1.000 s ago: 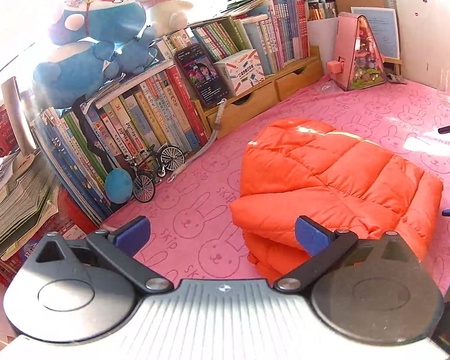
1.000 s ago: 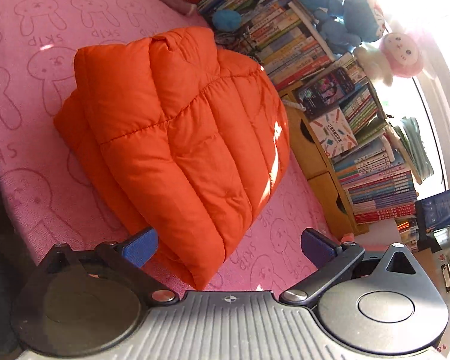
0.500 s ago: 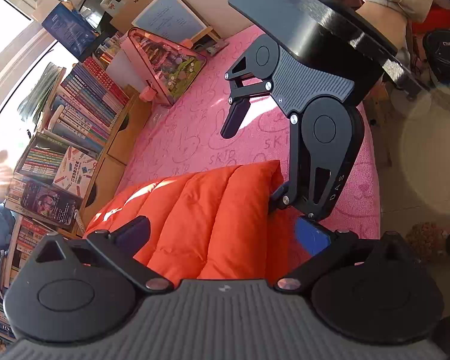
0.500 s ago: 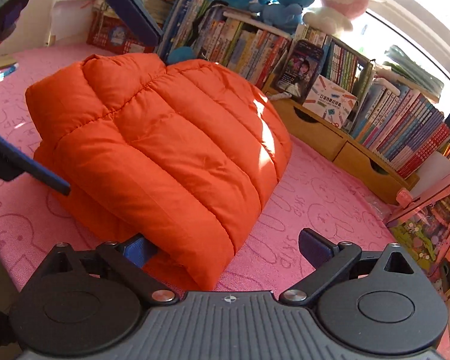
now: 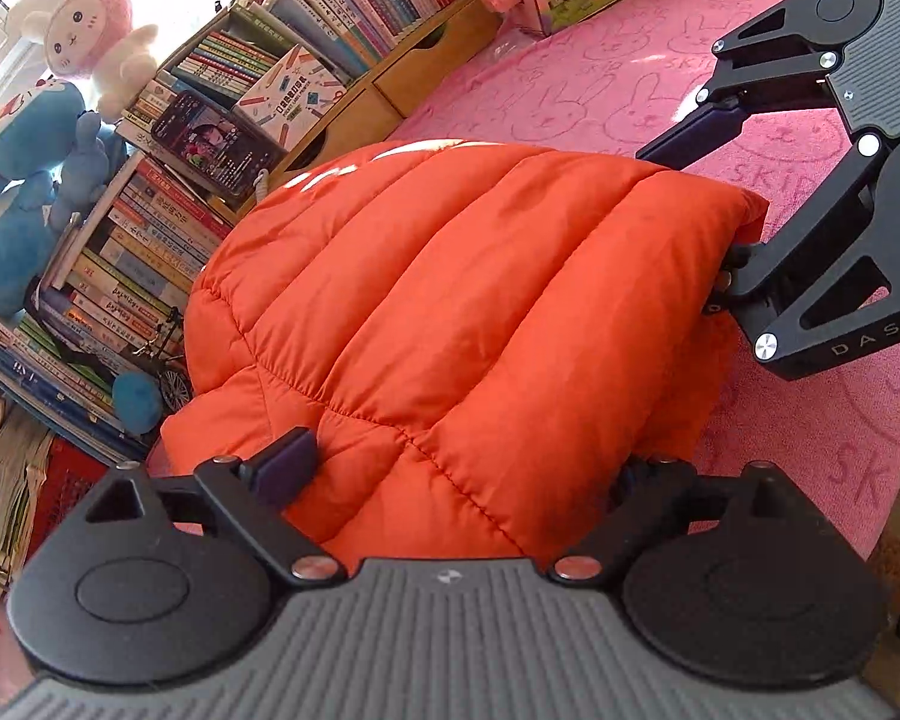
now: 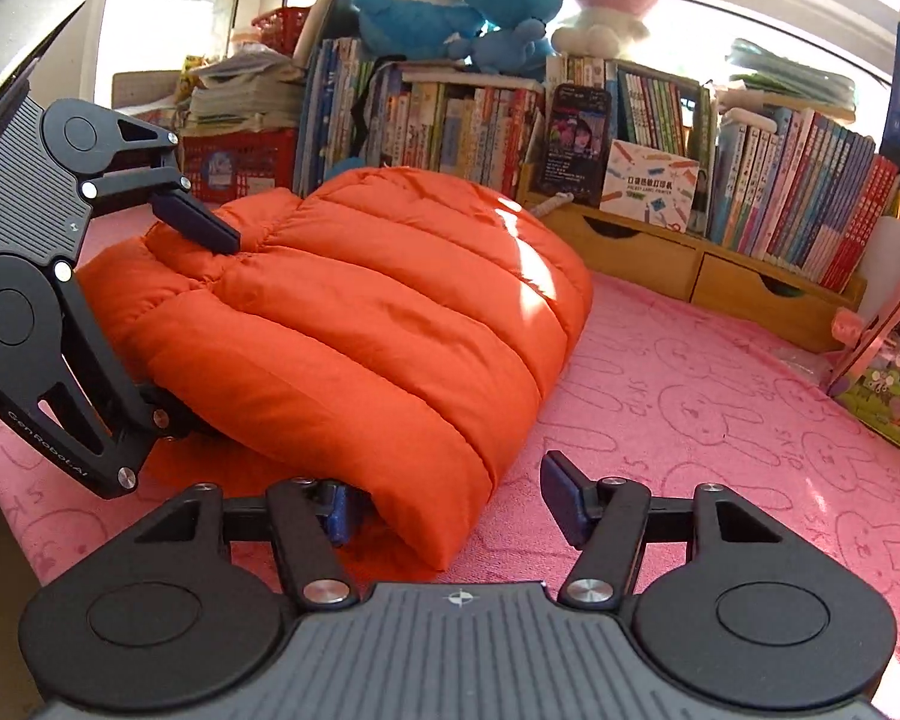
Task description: Fold clothes
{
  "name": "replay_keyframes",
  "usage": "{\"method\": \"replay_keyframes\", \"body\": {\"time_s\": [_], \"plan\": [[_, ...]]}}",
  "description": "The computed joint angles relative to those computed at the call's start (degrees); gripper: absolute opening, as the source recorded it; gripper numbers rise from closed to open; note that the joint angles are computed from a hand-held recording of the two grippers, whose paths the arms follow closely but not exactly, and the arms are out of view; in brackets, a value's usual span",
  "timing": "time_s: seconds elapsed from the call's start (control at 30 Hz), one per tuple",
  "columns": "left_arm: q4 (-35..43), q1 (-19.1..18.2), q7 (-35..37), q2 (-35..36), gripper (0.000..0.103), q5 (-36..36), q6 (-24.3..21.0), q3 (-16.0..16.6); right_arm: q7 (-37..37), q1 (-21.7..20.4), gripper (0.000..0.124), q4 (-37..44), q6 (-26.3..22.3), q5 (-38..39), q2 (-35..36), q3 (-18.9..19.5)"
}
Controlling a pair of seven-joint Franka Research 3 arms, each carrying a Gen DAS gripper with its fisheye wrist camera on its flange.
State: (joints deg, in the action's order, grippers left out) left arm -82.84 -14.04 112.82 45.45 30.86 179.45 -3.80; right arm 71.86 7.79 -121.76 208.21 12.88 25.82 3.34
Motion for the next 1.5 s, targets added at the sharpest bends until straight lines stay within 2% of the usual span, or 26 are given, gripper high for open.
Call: {"method": "replay_keyframes", "body": {"time_s": [0.07, 0.13, 0.17, 0.2, 0.27, 0.3, 0.33, 0.4, 0.43, 0.53, 0.57, 0.67, 0.73, 0.8, 0.9, 0.93, 0.97, 1.07, 1.1, 1.17, 1.23, 1.3, 1.33, 1.4, 1.43, 1.5], "plan": [[0.7, -3.3, -3.9, 0.5, 0.096, -0.3, -0.3, 4.5, -2.8, 3.9, 0.057, 2.3, 0.1, 4.2, 1.7, -2.5], [2.4, -4.3, -7.1, 1.3, 0.097, -1.1, -2.3, 6.2, -6.7, 9.0, 0.042, 5.3, -0.8, 11.6, 3.7, -6.3], [3.3, -3.8, -7.9, 1.7, 0.099, -1.5, -3.8, 5.6, -7.3, 9.4, 0.033, 5.8, -1.6, 13.5, 3.9, -6.7], [4.6, -3.3, -9.1, 2.1, 0.102, -2.4, -6.0, 4.9, -7.3, 8.8, 0.033, 6.0, -2.4, 14.2, 3.8, -6.3], [6.5, -1.7, -11.1, 2.7, 0.103, -4.3, -10.3, 2.9, -8.2, 8.2, 0.033, 5.3, -2.6, 14.0, 3.5, -5.9], [7.4, -0.3, -11.7, 2.9, 0.103, -5.9, -12.6, 1.1, -9.5, 8.7, 0.033, 4.9, -2.1, 14.0, 3.4, -6.4], [9.2, 2.3, -12.0, 3.6, 0.103, -9.5, -16.6, -2.5, -10.6, 8.8, 0.032, 4.4, -1.8, 13.9, 3.2, -6.5], [12.6, 5.1, -13.1, 5.0, 0.103, -14.7, -22.2, -6.2, -11.3, 7.7, 0.032, 3.6, -2.3, 13.4, 2.6, -5.7], [13.1, 5.7, -14.5, 5.1, 0.103, -16.7, -23.7, -6.8, -11.2, 6.9, 0.032, 3.3, -2.7, 12.9, 2.2, -5.2], [13.7, 5.1, -21.7, 3.7, 0.103, -20.1, -29.1, -5.7, -8.4, 2.1, 0.027, 2.1, -3.5, 8.1, 1.1, -1.4], [12.8, 6.1, -24.3, 2.5, 0.1, -22.6, -30.6, -6.7, -7.3, 1.0, 0.026, 2.0, -3.9, 6.8, 0.8, -0.4], [4.0, 14.5, -30.5, -3.2, 0.098, -37.0, -30.7, -14.5, 0.1, -5.6, 0.024, 2.4, -6.6, 1.6, 0.3, 4.8], [-3.8, 21.0, -30.2, -6.8, 0.098, -48.3, -28.1, -20.8, 2.9, -6.2, 0.024, 2.9, -8.0, 0.8, -0.1, 5.1], [-7.7, 23.9, -28.9, -8.2, 0.098, -56.2, -27.7, -24.5, 4.7, -6.2, 0.023, 3.1, -9.3, 0.4, -0.7, 4.9], [-8.6, 26.5, -26.5, -6.0, 0.098, -67.7, -27.4, -29.2, 6.7, -5.6, 0.022, 3.9, -11.9, 0.7, -1.8, 4.3], [-8.7, 26.8, -25.6, -5.3, 0.101, -71.2, -25.8, -30.4, 7.3, -5.6, 0.022, 4.4, -12.9, 1.0, -2.1, 4.2], [-8.7, 26.8, -24.2, -4.3, 0.102, -75.0, -22.3, -31.8, 7.9, -5.6, 0.022, 4.8, -14.1, 1.3, -2.4, 4.2], [-5.7, 25.8, -24.4, -1.0, 0.102, -81.3, -17.9, -33.7, 9.6, -6.3, 0.022, 5.9, -17.4, 2.5, -3.0, 4.8], [-4.7, 25.9, -24.4, 0.2, 0.099, -83.2, -17.0, -34.6, 10.0, -6.6, 0.022, 6.3, -18.5, 3.1, -3.2, 5.0], [-3.7, 25.6, -25.4, 1.3, 0.096, -85.4, -15.9, -35.3, 10.9, -7.2, 0.022, 6.9, -20.0, 4.6, -3.4, 5.6], [-4.1, 24.7, -26.8, 0.9, 0.089, -85.7, -14.6, -34.6, 11.2, -6.9, 0.022, 7.2, -20.7, 5.7, -3.6, 5.4], [-5.1, 24.7, -26.7, 0.5, 0.089, -87.0, -11.5, -35.6, 11.2, -5.9, 0.022, 7.4, -21.2, 6.4, -3.6, 4.5], [-4.8, 25.2, -26.4, 0.9, 0.091, -87.0, -11.5, -36.2, 11.2, -5.4, 0.022, 7.5, -21.4, 6.7, -3.7, 4.1], [-4.1, 25.9, -25.8, 1.8, 0.102, -87.1, -11.6, -37.4, 11.0, -3.9, 0.022, 7.6, -21.9, 6.9, -3.7, 2.5], [-3.7, 26.0, -25.8, 2.1, 0.103, -87.1, -11.8, -37.7, 10.9, -3.1, 0.022, 7.6, -22.1, 6.9, -3.7, 1.7], [-2.0, 24.1, -30.5, 1.7, 0.103, -84.0, -15.6, -34.4, 10.8, -1.4, 0.022, 7.6, -22.6, 6.9, -3.6, 0.0]]}}
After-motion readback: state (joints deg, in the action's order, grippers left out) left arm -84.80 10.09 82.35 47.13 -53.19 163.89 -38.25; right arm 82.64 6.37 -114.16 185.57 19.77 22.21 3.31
